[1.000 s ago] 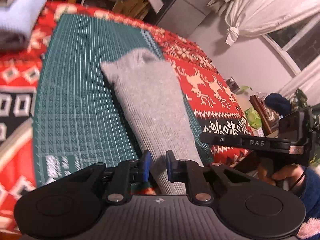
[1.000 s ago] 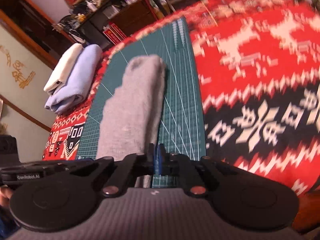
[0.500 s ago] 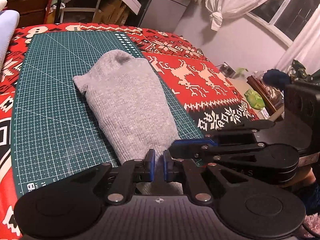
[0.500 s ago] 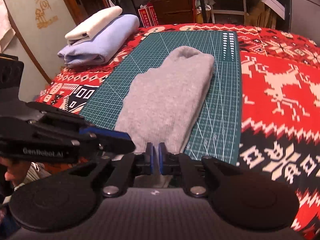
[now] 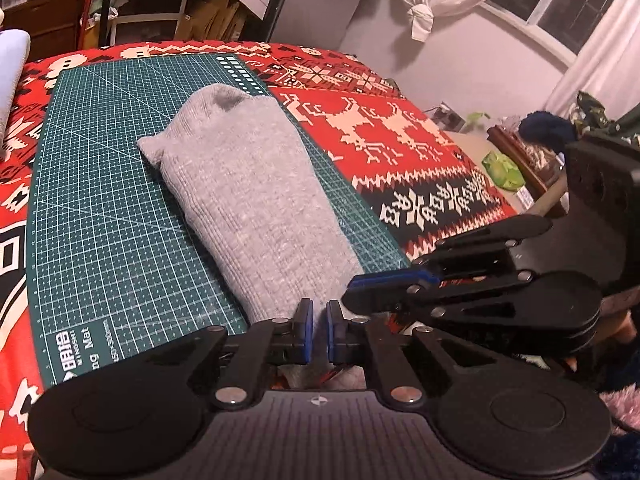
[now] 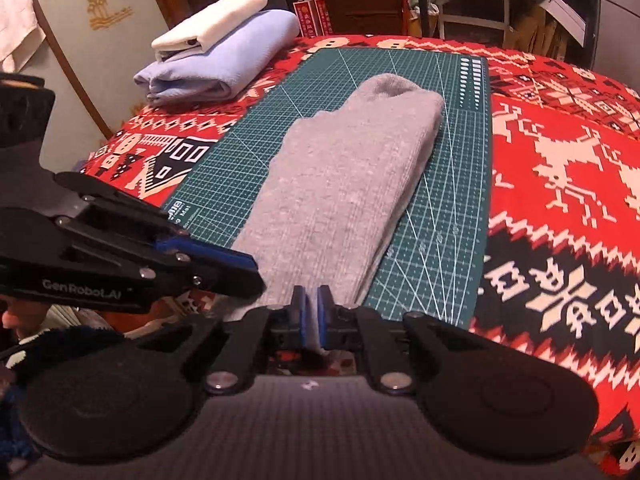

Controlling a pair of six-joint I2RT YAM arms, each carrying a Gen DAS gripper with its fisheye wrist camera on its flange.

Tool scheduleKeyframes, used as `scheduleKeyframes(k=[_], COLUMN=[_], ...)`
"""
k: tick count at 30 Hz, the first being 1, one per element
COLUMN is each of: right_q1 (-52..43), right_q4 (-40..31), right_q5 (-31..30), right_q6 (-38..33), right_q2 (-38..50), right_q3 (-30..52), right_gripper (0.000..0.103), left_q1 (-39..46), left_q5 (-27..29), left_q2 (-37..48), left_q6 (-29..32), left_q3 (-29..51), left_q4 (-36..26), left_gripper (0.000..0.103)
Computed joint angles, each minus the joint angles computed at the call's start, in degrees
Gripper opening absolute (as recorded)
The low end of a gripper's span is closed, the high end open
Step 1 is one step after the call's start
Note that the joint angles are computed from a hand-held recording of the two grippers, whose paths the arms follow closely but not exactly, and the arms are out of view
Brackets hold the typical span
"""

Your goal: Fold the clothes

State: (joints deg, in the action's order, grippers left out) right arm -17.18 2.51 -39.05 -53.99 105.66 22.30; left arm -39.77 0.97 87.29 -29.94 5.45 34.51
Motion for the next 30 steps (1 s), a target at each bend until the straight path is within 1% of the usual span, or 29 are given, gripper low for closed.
scheduleKeyframes(k=[3,6,9,11,12,13,14,15,17,19,21,22,23,24,25,26,28,30], right_q1=[-1.4,-3.3,-4.2,-4.4,-4.2,-3.5,-2.7,-1.9,-0.1,1.4,2.8,3.4,3.7,3.8,3.9,4.3,5.2,5.0], right_q4=[-1.8,-4.3,-6.2,-8.7,-10.1,-10.3,-10.6,-10.9,-11.7,-13.6,-14.9,-15.1,-15.2,-15.4,-15.5,-15.3,-13.7,-12.8], right_q5=[-0.5,-2.6,-4.3,-5.6,-5.8,-5.4,-4.8,-4.2,-2.3,-0.8,1.0,2.0,2.6,2.9,3.2,3.6,4.2,1.8], right_q6=[-1.2,-2.1,-0.8,0.9,2.2,4.2,6.2,8.3,12.7,16.3,19.7,21.4,22.5,23.3,23.9,24.5,25.7,25.5], right_q2=[-1.6,-3.7,-7.6,-10.7,-12.6,-14.5,-16.4,-18.0,-20.0,-21.2,-23.3,-24.8,-26.2,-27.6,-29.0,-30.1,-30.8,-27.8], right_q3=[-0.5,-0.7,-0.9,-0.5,-0.4,-0.4,-0.4,-0.3,0.6,2.1,2.9,3.0,3.1,3.1,3.2,3.1,2.9,3.9], right_gripper=[0.007,0.007,0.011,0.013,0.016,0.019,0.028,0.033,0.036,0.048,0.072,0.078,0.087,0.092,0.093,0.098,0.099,0.099], left_q1=[-1.7,-2.2,-0.4,0.7,1.3,1.8,2.4,2.7,3.4,4.0,4.9,5.3,5.8,6.3,6.5,6.6,6.8,7.0], left_q5=[-1.4,-2.5,-1.7,-1.7,-1.7,-1.9,-2.1,-2.3,-3.0,-3.9,-4.4,-4.6,-4.6,-4.6,-5.1,-5.6,-6.5,-7.3], left_q2=[-1.8,-6.0,-11.3,-14.9,-16.6,-18.4,-20.2,-21.8,-24.8,-27.3,-29.2,-29.8,-30.3,-30.5,-30.9,-31.2,-31.0,-29.5], left_q6=[-1.4,-2.1,-3.4,-4.2,-4.7,-5.1,-5.5,-5.8,-6.1,-5.8,-5.7,-5.9,-6.1,-6.3,-6.9,-7.4,-7.8,-7.4], left_q3=[-0.2,-1.2,-2.0,-1.8,-1.6,-1.3,-0.9,-0.5,0.3,1.2,2.2,2.7,3.0,3.1,3.3,3.4,3.5,3.7], left_q4=[-2.0,-4.1,-6.5,-9.2,-10.6,-12.4,-14.4,-16.3,-19.8,-23.6,-27.3,-28.9,-29.9,-30.4,-31.1,-31.3,-30.7,-29.0], left_gripper=[0.008,0.008,0.008,0.008,0.008,0.009,0.012,0.016,0.031,0.035,0.04,0.04,0.043,0.045,0.05,0.053,0.054,0.052])
